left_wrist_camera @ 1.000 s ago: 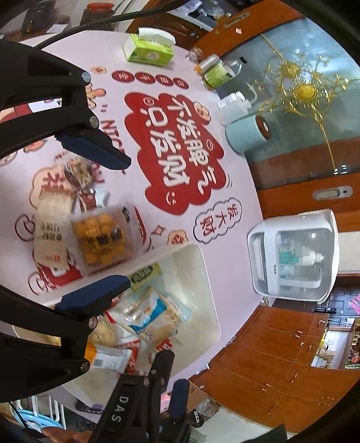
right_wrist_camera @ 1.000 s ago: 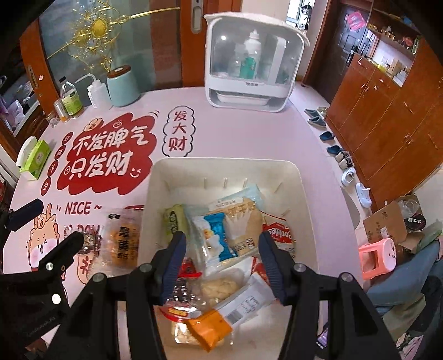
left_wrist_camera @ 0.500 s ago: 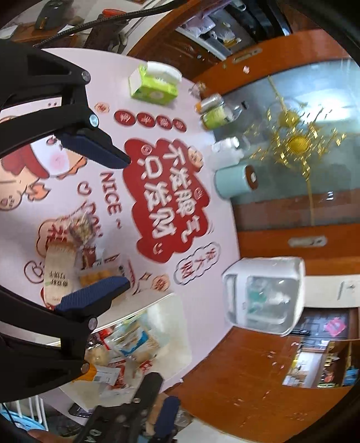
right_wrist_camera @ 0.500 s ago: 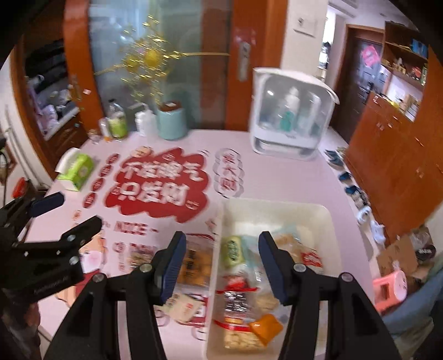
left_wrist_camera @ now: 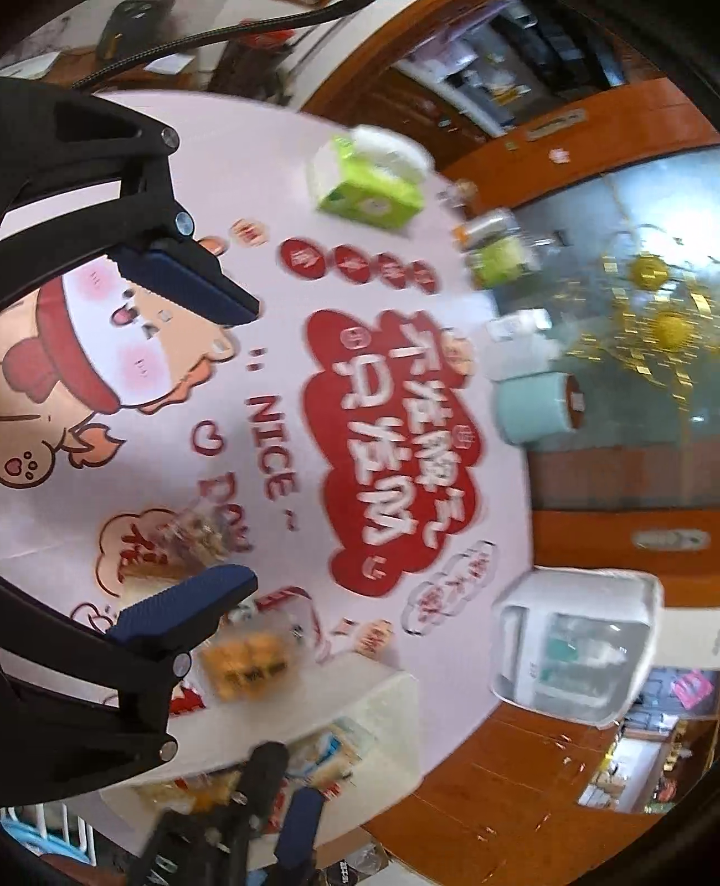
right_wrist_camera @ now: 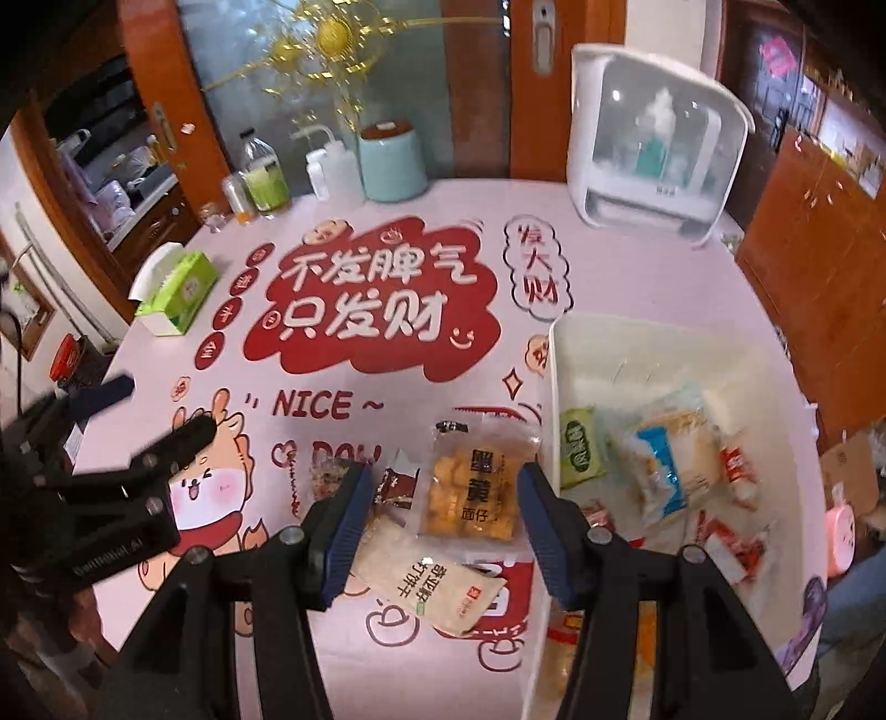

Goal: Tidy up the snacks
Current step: 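Grasp a clear nut bag with the left tool while the right tool grasps a yellow cake pack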

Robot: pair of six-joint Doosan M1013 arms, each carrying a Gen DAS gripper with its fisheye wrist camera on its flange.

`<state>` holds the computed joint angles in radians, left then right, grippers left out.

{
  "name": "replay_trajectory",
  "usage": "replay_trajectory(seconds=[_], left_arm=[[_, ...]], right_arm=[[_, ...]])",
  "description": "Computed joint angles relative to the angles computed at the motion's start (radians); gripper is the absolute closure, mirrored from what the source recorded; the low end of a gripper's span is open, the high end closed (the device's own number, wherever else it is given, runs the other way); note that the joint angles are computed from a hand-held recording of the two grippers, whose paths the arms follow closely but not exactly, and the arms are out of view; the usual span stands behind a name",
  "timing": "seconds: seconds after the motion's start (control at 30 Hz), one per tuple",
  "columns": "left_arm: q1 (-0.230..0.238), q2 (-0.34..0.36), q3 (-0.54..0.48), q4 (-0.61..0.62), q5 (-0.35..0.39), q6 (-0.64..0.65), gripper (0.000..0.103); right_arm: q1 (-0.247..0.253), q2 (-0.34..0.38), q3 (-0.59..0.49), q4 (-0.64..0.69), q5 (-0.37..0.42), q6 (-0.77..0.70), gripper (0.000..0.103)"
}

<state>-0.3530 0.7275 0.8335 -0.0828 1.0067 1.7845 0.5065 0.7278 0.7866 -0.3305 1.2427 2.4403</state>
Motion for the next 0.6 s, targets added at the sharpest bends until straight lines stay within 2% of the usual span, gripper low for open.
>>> replay_trajectory(seconds=[0.33, 0.6], left_arm=[[0.041, 0.101, -0.065, -0.157, 0.155, -0.017, 0.015], [0.047, 0.19, -0.17, -0.237, 0.263, -0.017, 0.015]], right_arm=[[0.005, 0.124, -0.139, 0.0, 0.148, -0.014, 0.048], [0.016, 0.247, -0.303, -0.094, 0.298, -0.04, 0.048]])
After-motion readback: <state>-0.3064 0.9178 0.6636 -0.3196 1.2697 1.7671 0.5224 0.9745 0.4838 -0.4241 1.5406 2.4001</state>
